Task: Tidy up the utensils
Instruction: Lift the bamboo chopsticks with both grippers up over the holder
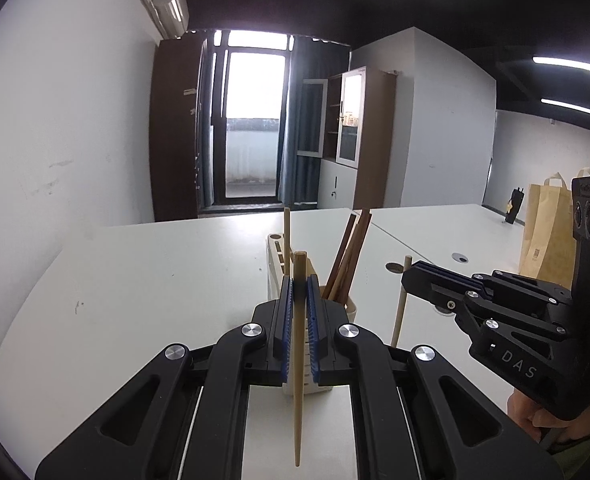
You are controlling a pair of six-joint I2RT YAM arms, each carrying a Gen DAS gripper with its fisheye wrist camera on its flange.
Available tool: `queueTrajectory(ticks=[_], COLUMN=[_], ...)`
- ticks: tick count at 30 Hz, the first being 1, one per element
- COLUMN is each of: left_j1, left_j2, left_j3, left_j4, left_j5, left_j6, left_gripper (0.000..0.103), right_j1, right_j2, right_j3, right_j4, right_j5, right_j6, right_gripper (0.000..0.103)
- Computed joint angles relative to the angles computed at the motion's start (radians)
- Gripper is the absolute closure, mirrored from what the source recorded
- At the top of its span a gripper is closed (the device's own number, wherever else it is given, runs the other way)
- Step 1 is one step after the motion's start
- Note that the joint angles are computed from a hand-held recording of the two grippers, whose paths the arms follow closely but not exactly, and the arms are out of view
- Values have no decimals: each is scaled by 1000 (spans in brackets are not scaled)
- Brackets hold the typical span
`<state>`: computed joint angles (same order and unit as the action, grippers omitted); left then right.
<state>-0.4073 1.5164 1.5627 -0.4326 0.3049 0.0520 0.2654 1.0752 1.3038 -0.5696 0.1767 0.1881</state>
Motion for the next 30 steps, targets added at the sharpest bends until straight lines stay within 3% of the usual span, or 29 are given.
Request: queueTrajectory(ticks=[15,18,30], left_j1=[-40,-49,-93], left_j2=[9,5,-27], left_j3=[12,12,-27], left_j4=[156,189,394], left_j5=[-41,-57,-120], left_j6=[-19,-32,-34], left_gripper=[97,97,97], right_j1=[-132,-162,-255], right_j2=[5,-18,-42], right_j3=[12,-30,-149], right_j4=[120,208,518], right_j5=[-154,-223,-279], right_j6=[-46,-45,16], right_gripper=[98,98,98])
